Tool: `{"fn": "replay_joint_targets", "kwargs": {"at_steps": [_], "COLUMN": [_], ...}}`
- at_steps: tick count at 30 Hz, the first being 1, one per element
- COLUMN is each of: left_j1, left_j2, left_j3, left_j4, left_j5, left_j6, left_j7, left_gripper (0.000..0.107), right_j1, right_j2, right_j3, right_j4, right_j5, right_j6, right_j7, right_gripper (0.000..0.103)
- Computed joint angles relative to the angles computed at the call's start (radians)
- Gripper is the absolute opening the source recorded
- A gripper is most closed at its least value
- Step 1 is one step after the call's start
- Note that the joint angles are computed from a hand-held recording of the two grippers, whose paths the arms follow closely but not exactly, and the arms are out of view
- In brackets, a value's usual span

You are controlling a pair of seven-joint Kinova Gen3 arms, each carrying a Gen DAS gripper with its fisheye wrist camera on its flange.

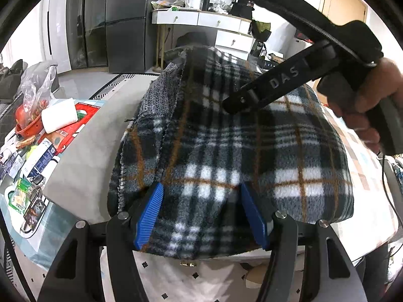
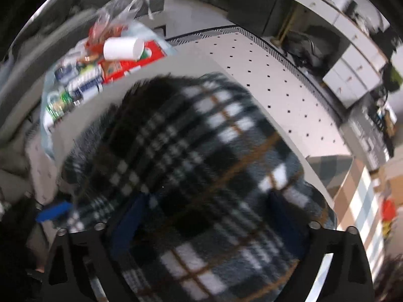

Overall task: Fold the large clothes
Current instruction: 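Lower the jacket onto the grey cabinet top and open both grippers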

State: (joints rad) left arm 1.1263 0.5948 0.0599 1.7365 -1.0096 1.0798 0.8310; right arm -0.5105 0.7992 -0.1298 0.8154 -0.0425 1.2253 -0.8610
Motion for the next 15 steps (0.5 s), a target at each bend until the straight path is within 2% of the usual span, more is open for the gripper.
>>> {"fn": "replay_joint_targets", "kwargs": {"at_steps": [2, 5, 6, 11, 13, 15], "left_j1": [0.001, 0.017, 0.023, 0.043, 0.068, 0.095], "left_j2": [0.003, 0.021, 0.027, 0.045, 0.067, 0.077], "left_j3": [0.004, 0.023, 0.024, 0.019, 0.007, 0.0], "left_j4": [-0.018, -0.11, -0.14, -0.237, -0.302, -0.346], "left_j5": [0.011, 0.064, 0.081, 0.147, 0.165, 0.16], "left_j6": [0.014, 0.083, 0.104, 0.185, 0.25, 0.281], "left_j7": [-0.016, -0.077, -0.097, -0.161, -0.205, -0.218], "left_gripper": [0.059, 0.059, 0.059, 0.059, 0.058, 0.059], "right_j1": [-0.005, -0.016, -0.006, 0.196, 0.28, 0.373], "right_j2": [-0.005, 0.019, 0.026, 0.001, -0.029, -0.065], "right_j3": [0.013, 0.091, 0.096, -0.042, -0.071, -0.096], "right_j4": [0.009, -0.053, -0.073, -0.044, 0.014, 0.081], "right_j5": [-0.014, -0.125, -0.157, -0.355, -0.436, -0.517], "right_j6": [-0.012, 0.054, 0.073, 0.095, 0.083, 0.07], "right_j7": [-0.007, 0.028, 0.038, 0.097, 0.129, 0.158], "right_gripper": [0.103, 0.102, 0.101, 0.097, 0.097, 0.097]}}
